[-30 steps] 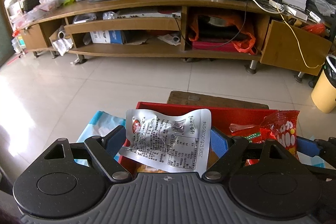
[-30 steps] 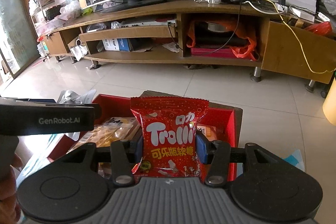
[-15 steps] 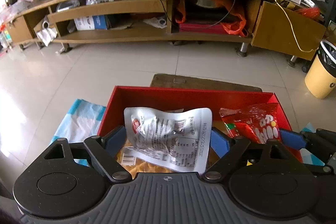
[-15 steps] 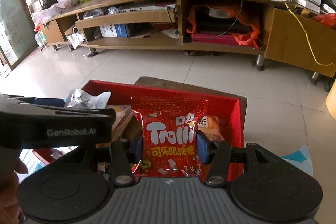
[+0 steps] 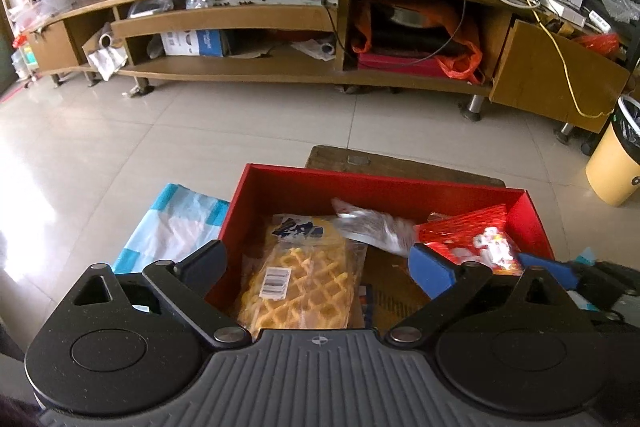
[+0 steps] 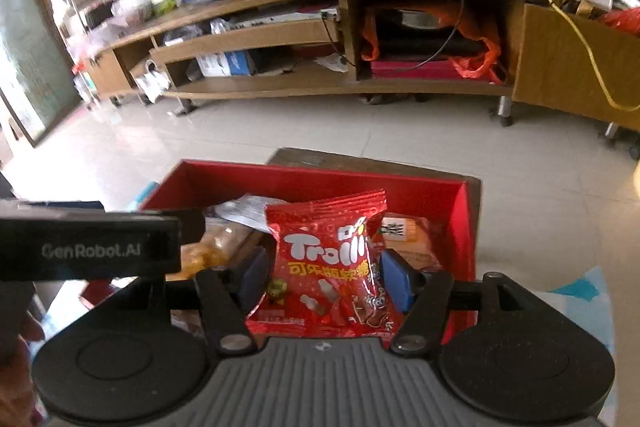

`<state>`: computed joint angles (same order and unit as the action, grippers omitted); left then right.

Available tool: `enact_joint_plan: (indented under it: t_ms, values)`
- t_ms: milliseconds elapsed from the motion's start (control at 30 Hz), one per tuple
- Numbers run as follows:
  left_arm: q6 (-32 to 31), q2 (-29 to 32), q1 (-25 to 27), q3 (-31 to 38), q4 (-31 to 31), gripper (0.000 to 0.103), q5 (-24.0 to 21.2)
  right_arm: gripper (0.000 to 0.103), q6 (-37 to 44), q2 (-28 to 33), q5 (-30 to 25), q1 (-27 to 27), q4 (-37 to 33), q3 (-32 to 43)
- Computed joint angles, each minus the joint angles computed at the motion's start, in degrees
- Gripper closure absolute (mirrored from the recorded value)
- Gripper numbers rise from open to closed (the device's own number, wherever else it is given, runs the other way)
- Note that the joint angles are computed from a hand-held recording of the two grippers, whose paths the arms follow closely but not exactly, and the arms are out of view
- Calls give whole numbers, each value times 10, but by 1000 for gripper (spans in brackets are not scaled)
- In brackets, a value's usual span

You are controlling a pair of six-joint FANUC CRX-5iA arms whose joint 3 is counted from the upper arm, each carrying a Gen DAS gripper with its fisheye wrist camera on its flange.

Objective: Organize snacks
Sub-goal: 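Lower both packs into the red box and open both tools to release, then move left tool to the Kaprons wafer while right tool moves to white spicy-strip packet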

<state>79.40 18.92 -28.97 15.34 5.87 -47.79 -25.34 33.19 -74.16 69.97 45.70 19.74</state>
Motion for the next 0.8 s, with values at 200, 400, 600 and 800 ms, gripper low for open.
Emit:
enact_joint_plan:
  t_ms: [200, 400, 600, 800]
  values:
    - [7, -16, 13, -13, 6, 3, 4, 44, -12, -9, 49, -2, 25, -16]
    - [-1, -24, 19, -29, 25, 3, -5, 44, 19, -2, -4, 10, 3, 9]
    - [-36, -50, 11, -67, 37, 3, 1, 44, -5, -20, -60, 31, -32, -1]
    - [-58, -67, -1, -92, 40, 3, -2, 44, -29, -31, -94, 55, -61, -8]
